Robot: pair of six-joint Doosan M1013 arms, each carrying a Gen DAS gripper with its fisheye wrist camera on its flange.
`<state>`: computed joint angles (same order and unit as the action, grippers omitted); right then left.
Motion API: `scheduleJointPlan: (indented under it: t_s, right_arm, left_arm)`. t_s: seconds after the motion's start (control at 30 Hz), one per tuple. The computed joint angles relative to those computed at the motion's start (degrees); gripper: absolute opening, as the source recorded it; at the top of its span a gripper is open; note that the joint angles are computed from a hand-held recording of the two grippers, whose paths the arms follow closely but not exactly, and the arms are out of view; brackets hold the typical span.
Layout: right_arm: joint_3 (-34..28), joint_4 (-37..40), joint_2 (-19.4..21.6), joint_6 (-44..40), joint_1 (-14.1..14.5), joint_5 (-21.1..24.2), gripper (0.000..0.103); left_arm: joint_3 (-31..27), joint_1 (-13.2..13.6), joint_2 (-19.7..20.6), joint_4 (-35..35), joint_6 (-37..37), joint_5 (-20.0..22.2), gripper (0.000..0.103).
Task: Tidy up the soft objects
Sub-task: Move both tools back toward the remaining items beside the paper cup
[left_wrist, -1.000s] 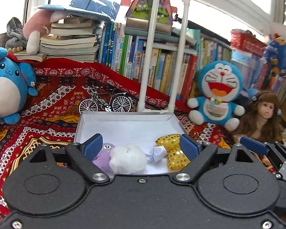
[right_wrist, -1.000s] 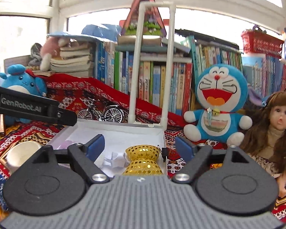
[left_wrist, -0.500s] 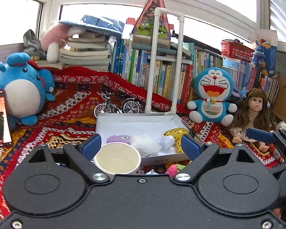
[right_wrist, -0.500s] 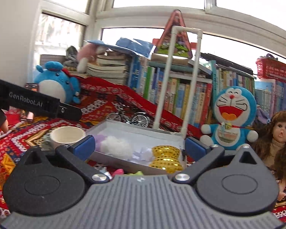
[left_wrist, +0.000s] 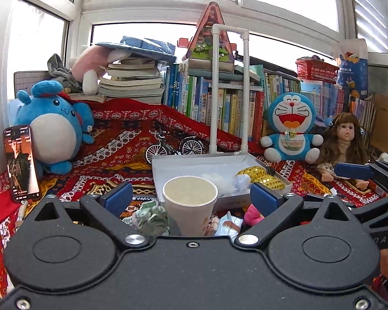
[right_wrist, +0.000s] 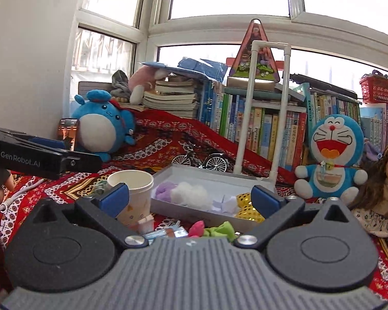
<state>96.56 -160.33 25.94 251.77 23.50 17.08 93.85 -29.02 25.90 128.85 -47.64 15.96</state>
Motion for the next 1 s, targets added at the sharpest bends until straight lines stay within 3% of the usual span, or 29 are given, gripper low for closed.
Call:
scheduleJointPlan:
  t_s: [0.13,0.27,0.77,1.0]
  right_arm:
    - [0.32,-2.37,0.33,3.16,0.02,-0.11,0.103]
    - [0.59,0.31,0.76,1.52,0.32,0.15,0.103]
    - [1.74,8.33,1.76,-3.96,1.36,0.08,0.103]
    - [1.81,4.94,2.00,-3.09,1.70,-0.92,0.103]
  left_arm:
    - [1.55,0.17,-0.15,3.08,-2.72,1.83,0.099]
    - [2.71,0.42,-0.28,3.88,-3.63,2.65,0.099]
    - [5.30,1.99,0.47,-2.29,-0.42,3.92,0.101]
    - [5.50,2.40,1.05,-4.65,0.24,3.00,0.100]
